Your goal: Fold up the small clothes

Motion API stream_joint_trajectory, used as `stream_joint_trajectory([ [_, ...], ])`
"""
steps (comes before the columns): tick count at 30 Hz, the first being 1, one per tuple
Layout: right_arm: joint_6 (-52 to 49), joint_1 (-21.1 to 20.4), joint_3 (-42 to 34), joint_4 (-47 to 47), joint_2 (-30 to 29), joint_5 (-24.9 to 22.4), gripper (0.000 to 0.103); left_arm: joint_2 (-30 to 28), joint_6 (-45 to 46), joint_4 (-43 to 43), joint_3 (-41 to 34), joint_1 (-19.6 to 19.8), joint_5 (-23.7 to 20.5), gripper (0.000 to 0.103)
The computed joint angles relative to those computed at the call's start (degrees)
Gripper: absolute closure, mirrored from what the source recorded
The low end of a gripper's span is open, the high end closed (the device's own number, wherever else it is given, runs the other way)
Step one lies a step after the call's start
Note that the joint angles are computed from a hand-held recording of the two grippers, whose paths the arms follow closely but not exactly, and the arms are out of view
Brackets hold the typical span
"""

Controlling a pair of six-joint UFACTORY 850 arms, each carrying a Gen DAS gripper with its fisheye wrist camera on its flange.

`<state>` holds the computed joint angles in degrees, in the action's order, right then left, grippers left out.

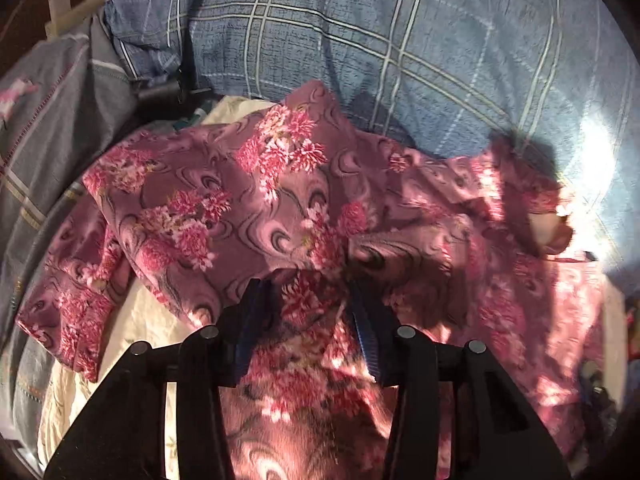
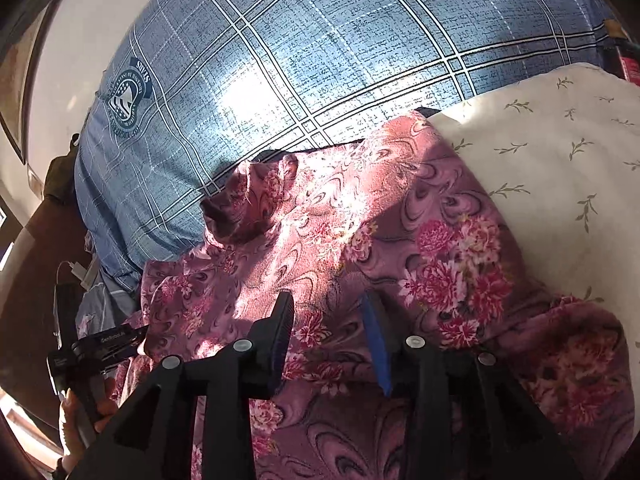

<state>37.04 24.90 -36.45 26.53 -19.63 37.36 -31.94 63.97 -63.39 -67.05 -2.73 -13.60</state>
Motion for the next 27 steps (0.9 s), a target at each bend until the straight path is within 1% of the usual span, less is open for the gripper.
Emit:
stream_joint_trajectory([
  [3,0.56,-0.16,0.04,-0.53,-0.10,0.24,0.065,0.03,-2.60,1.52,-1.97,5.12,-12.17,0.058],
  [4,0.05,-0.07,-0.06,-0.05,-0.06,-0.04,0.065,-0.47,-4.35,2.29,-3.16,6.45,-14.84,0.052],
  [5,-0.16,-0.01,-0.11,0.18,-0.09,-0.13,0.065,-0.75,-6.58,3.40,-4.16,7.89,-16.55,0.044],
  [7,-0.19,0.00,-0.07,0.22,-0.09,-0.13,0.065,-1.73,-10.62,5.16,-6.43,10.85,-18.02,0.042],
  [9,-0.10,0.01,-0.04,0.15,-0.12,0.01,0.065,-3.86,-17.21,9.35,-10.12,13.30,-19.28,0.042],
  [11,-0.26,-0.02,-0.14,0.20,-0.16,-0.12,0.065,-6.97,-23.35,12.99,-14.93,15.29,-22.47,0.042],
  [14,-0.03,-0.04,-0.08,-0.01,-0.18,0.08,0.065,-11.52,-29.68,16.08,-21.14,17.81,-27.11,0.042],
  [16,0.50,-0.17,0.00,-0.60,-0.24,0.36,0.065,-13.48,-31.09,16.22,-23.51,19.06,-29.22,0.042],
  [20,1.45,-0.51,0.08,-1.80,-0.42,0.77,0.065,-16.00,-34.15,18.53,-25.98,19.98,-29.64,0.042],
  [22,1.66,-0.48,0.15,-1.92,-0.41,0.95,0.065,-17.87,-37.33,21.01,-28.05,20.16,-31.11,0.042],
  [23,1.76,-0.54,0.20,-2.12,-0.40,0.99,0.065,-18.50,-37.54,21.23,-28.63,20.32,-31.94,0.042],
  [25,1.74,-0.51,0.20,-2.08,-0.41,1.02,0.065,-17.32,-34.50,19.79,-26.74,20.33,-30.62,0.040],
  [27,1.95,-0.56,0.21,-2.31,-0.42,1.09,0.065,-17.62,-30.72,17.71,-26.73,20.59,-32.81,0.040],
])
